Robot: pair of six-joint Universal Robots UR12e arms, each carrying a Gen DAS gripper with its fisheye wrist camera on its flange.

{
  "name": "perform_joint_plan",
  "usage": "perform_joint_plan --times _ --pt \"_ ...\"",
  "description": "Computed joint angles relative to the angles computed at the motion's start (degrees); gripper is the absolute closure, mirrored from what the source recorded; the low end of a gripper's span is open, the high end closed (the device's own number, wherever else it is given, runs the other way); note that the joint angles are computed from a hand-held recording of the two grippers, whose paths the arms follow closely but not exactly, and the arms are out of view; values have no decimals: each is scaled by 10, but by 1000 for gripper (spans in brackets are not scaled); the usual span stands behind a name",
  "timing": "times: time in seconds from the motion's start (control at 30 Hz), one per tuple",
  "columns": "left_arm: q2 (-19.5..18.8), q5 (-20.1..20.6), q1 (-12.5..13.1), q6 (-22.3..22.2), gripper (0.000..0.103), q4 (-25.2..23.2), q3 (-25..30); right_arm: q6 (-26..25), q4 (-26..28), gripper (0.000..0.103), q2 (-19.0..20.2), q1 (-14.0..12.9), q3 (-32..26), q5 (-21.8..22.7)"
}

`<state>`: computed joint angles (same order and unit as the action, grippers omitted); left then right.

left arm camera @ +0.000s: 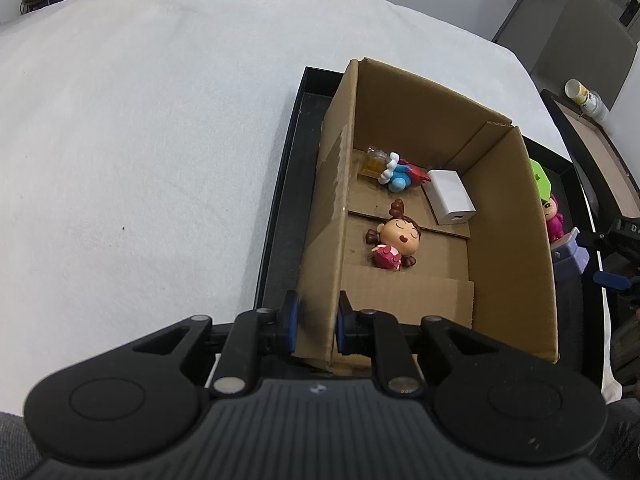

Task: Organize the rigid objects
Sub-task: 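Move the right gripper to the lavender cube and grasp it, then lift the lavender cube over the box and open the right gripper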

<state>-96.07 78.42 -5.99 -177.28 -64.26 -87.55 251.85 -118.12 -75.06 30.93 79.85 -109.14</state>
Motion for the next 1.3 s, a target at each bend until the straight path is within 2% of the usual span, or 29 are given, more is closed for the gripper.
perform_joint_plan --times 0.33,0.67,0.73,0.77,0.8,0.9,1.3 --pt "-3 7 -4 -1 86 -1 2 37 28 31 19 -12 -17 9" --pt "-3 10 -5 -1 86 0 1 39 85 32 35 -11 -38 1" --pt "-3 7 -5 -4 86 0 2 39 82 37 34 -12 -36 4" --pt "-3 7 -5 -5 86 0 1 40 76 46 33 -12 -33 5" --pt "-3 7 -5 -5 86 0 1 40 65 49 30 -12 -27 7" --pt "-3 9 -6 -3 86 2 0 46 73 54 28 -10 -28 2" --pt "-1 5 -5 -1 86 3 -1 81 46 59 6 -2 -4 13"
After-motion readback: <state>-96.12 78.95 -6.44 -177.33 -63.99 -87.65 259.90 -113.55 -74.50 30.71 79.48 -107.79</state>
